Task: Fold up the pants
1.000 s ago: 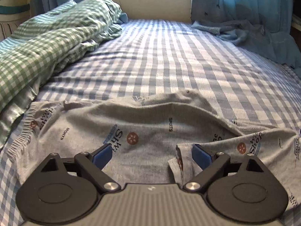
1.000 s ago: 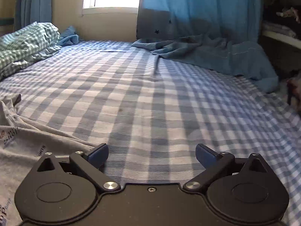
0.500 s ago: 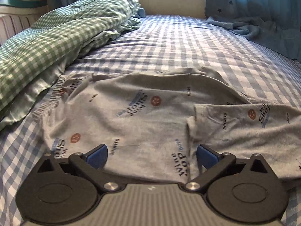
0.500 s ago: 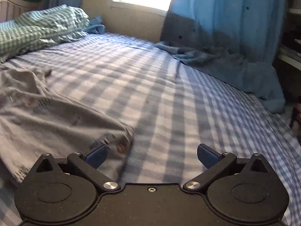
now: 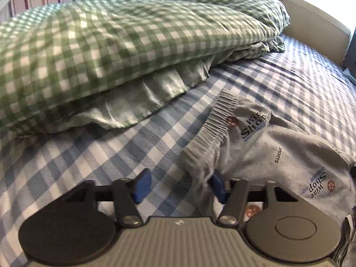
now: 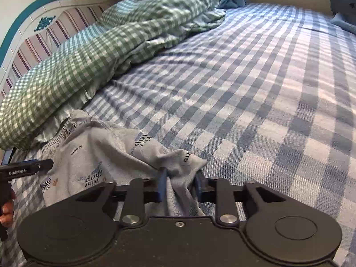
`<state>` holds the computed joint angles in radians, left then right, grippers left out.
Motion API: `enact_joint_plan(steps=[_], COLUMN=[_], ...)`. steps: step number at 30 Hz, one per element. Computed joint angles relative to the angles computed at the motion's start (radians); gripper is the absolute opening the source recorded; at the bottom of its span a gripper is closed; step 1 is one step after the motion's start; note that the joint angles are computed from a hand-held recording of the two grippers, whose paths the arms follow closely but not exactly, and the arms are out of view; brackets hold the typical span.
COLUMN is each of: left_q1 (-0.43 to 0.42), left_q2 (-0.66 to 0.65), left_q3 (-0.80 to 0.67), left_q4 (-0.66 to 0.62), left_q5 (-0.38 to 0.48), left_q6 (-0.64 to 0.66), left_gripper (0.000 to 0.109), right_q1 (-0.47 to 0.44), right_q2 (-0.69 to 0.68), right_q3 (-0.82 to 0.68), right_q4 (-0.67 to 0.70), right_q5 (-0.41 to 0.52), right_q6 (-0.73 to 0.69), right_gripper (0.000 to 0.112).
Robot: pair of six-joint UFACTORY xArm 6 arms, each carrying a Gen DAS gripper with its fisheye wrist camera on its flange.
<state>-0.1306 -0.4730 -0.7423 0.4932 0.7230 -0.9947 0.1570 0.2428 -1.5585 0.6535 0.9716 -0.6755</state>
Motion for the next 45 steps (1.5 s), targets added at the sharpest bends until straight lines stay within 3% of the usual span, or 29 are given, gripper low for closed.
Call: enact_joint_plan(steps=[3,5,8,9,10,11,12,14,15,17,19,22,24,28,31,34,36,38,45], left_q1=[-0.005,-0.026,-0.016,-0.010,0.000,0.011,0.022,0.042,0.050,0.070,0.092,0.099,0.092,0.094,0.105,0.109,0.109,0.109,0.100], left_q2=[0.007,0.003,-0.022,-0.029,-0.039,-0.051,-0.068,-0.115,-0.138,-0.175,-0.167,-0.118,-0.095,-0.083,-0.086,-0.081,-0.080,-0.076,-0.050], left_q3=[0.013,0.023,0.061,0.067,0.076,0.086,0.098,0.133,0.152,0.187,0.203,0.180,0.159,0.163,0.178,0.178,0.183,0.186,0.183], left_q4=[0.031,0.090,0.102,0.088,0.069,0.045,0.024,0.004,0.011,-0.016,-0.122,-0.146,-0.122,-0.182,-0.259,-0.299,-0.323,-0.336,-0.357], left_q5=[-0.055,-0.054,-0.094,-0.105,-0.123,-0.142,-0.155,-0.187,-0.202,-0.241,-0.288,-0.287,-0.273,-0.315,-0.354,-0.360,-0.376,-0.391,-0.427], left_q6=[0.013,-0.019,-0.020,0.003,0.031,0.053,0.061,0.059,0.044,0.050,0.128,0.150,0.146,0.164,0.186,0.208,0.226,0.233,0.238], left_gripper=[0.022,0.022,0.026,0.029,0.031,0.037,0.049,0.060,0.063,0.069,0.071,0.070,0.070,0.070,0.071,0.072,0.079,0.088,0.102], right_q1=[0.005,-0.022,-0.037,-0.048,-0.051,-0.042,-0.025,0.005,0.023,0.059,0.100,0.166,0.170,0.165,0.180,0.199,0.197,0.197,0.200], right_q2=[-0.005,0.013,0.034,0.043,0.040,0.020,-0.012,-0.082,-0.113,-0.159,-0.179,-0.175,-0.162,-0.172,-0.197,-0.173,-0.136,-0.126,-0.150], right_q3=[0.009,-0.015,-0.026,-0.038,-0.039,-0.018,0.016,0.079,0.107,0.154,0.192,0.277,0.312,0.328,0.332,0.314,0.285,0.304,0.333], right_q4=[-0.008,0.022,-0.068,-0.071,-0.074,-0.102,-0.125,-0.066,-0.014,0.030,0.027,-0.164,-0.197,-0.257,-0.210,-0.319,-0.385,-0.363,-0.376], right_q5=[-0.047,-0.062,-0.159,-0.153,-0.152,-0.179,-0.213,-0.220,-0.205,-0.174,-0.159,-0.308,-0.408,-0.493,-0.511,-0.494,-0.442,-0.494,-0.528], right_q6=[0.017,0.076,0.172,0.183,0.190,0.186,0.154,0.018,-0.053,-0.139,-0.213,-0.156,-0.075,0.099,0.050,0.093,0.184,0.213,0.232], right_gripper=[0.004,0.004,0.000,0.000,0.006,0.019,0.024,0.034,0.038,0.056,0.071,0.075,0.090,0.088,0.087,0.088,0.089,0.098,0.100])
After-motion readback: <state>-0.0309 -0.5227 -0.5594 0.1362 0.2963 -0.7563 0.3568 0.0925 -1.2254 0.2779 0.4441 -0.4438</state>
